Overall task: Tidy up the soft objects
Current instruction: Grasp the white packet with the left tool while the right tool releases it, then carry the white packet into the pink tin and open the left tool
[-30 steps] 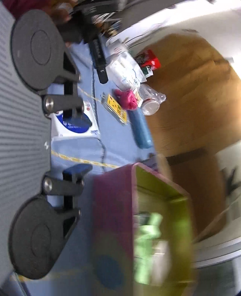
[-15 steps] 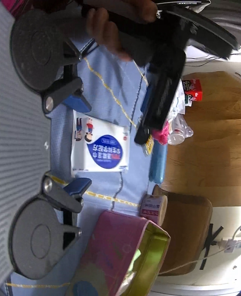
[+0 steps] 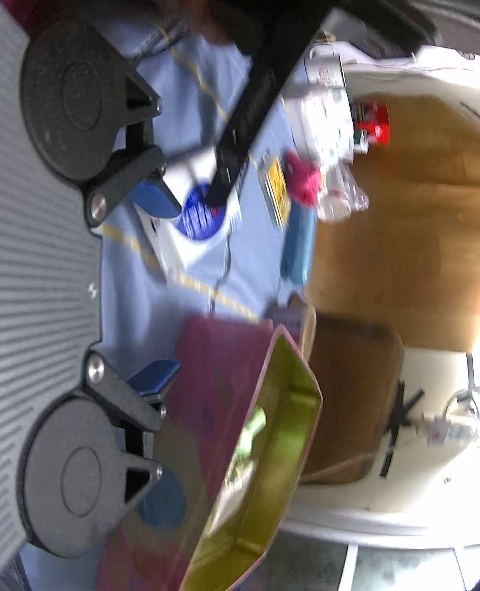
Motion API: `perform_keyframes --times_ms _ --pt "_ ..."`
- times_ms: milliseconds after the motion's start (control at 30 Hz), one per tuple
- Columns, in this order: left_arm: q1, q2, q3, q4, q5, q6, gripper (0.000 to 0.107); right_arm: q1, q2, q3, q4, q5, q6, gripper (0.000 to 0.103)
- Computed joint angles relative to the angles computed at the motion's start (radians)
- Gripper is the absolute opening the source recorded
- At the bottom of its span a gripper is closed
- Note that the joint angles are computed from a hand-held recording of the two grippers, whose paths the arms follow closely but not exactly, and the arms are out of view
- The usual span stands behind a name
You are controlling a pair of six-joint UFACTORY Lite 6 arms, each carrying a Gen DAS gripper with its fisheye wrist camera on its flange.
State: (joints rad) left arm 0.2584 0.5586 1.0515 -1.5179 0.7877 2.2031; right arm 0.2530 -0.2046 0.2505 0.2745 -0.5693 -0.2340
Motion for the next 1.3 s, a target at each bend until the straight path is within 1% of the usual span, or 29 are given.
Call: perform_keyframes --times_ms 33,100,167,233,267,300,333,367,400,433,500,600,733,800,867,967,1000,1033,1067,1100,1133,1167,1200,1233,1267,1300 --pt "0.006 -0.004 0.004 0.005 0.009 -0.012 0.054 -0.020 -0.021 -0.009 -0.070 0.016 0.058 0.085" --pt "0.010 -0.011 0.008 0.009 0.018 -0.027 0.054 -0.002 -0.048 -0.022 -0.126 0.036 0.107 0.085" --pt "-0.002 -0.016 0.006 -0.004 0.003 -0.012 0.054 0.052 -0.029 -0.017 -0.112 0.038 0.088 0.084" --pt "-0.031 -0.003 0.006 -0.008 -0.043 0.000 0.050 0.112 0.026 0.002 -0.048 0.022 0.032 0.081" --pt "-0.030 0.014 0.007 -0.015 -0.031 0.014 0.050 0.134 0.078 0.027 -0.016 0.015 0.011 0.071" --pt "-0.023 0.019 0.001 -0.018 -0.011 0.025 0.045 0.138 0.103 0.035 -0.024 0.004 0.032 0.066" --pt "-0.019 0.014 -0.006 -0.011 -0.004 0.025 0.044 0.131 0.124 0.042 -0.053 -0.014 0.092 0.065" --pt "-0.017 0.001 -0.018 -0.013 -0.004 0.030 0.044 0.134 0.145 0.055 -0.043 -0.031 0.110 0.061" --pt "-0.012 -0.014 -0.031 -0.021 0.002 0.042 0.042 0.143 0.155 0.066 -0.015 -0.035 0.085 0.055" --pt "-0.002 -0.033 -0.042 -0.021 0.019 0.042 0.042 0.140 0.146 0.074 -0.021 -0.016 0.087 0.051" --pt "0.019 -0.071 -0.049 -0.007 0.068 0.021 0.042 0.127 0.101 0.055 -0.056 -0.021 0.118 0.048" --pt "0.013 -0.151 -0.065 -0.020 0.137 0.007 0.042 0.147 0.015 0.016 0.017 -0.071 0.051 0.048" --pt "-0.089 -0.234 -0.087 -0.092 0.145 0.041 0.042 0.132 -0.087 -0.010 0.132 -0.114 -0.062 0.048" --pt "-0.167 -0.245 -0.079 -0.138 0.126 0.062 0.042 0.072 -0.109 -0.011 0.133 -0.115 -0.084 0.048" --pt "-0.255 -0.243 -0.068 -0.201 0.096 0.101 0.042 -0.009 -0.142 -0.014 0.114 -0.092 -0.085 0.046" --pt "-0.385 -0.200 -0.004 -0.279 0.036 0.135 0.042 -0.185 -0.135 0.026 -0.037 -0.040 0.016 0.044" --pt "-0.422 -0.175 0.031 -0.295 0.017 0.139 0.047 -0.229 -0.094 0.051 -0.081 -0.055 0.044 0.042" --pt "-0.472 -0.142 0.068 -0.354 -0.028 0.177 0.057 -0.254 -0.056 0.085 -0.092 -0.062 0.045 0.039" --pt "-0.520 -0.117 0.090 -0.454 -0.085 0.250 0.061 -0.270 0.015 0.139 -0.062 -0.089 0.007 0.038" --pt "-0.560 -0.095 0.113 -0.537 -0.144 0.304 0.061 -0.265 0.079 0.183 0.005 -0.125 -0.053 0.039" --pt "-0.591 -0.060 0.159 -0.579 -0.209 0.317 0.060 -0.261 0.152 0.231 0.069 -0.167 -0.115 0.040" --pt "-0.605 -0.031 0.199 -0.579 -0.259 0.287 0.058 -0.267 0.218 0.278 0.110 -0.185 -0.153 0.040" --pt "-0.602 -0.017 0.219 -0.537 -0.274 0.216 0.058 -0.285 0.242 0.285 0.116 -0.195 -0.150 0.040" --pt "-0.583 -0.013 0.212 -0.505 -0.247 0.175 0.059 -0.308 0.230 0.277 0.079 -0.179 -0.104 0.040" --pt "-0.571 -0.021 0.195 -0.501 -0.229 0.175 0.060 -0.334 0.201 0.243 0.002 -0.184 -0.017 0.040" --pt "-0.568 -0.036 0.166 -0.537 -0.227 0.217 0.060 -0.351 0.181 0.214 -0.042 -0.196 0.030 0.040"
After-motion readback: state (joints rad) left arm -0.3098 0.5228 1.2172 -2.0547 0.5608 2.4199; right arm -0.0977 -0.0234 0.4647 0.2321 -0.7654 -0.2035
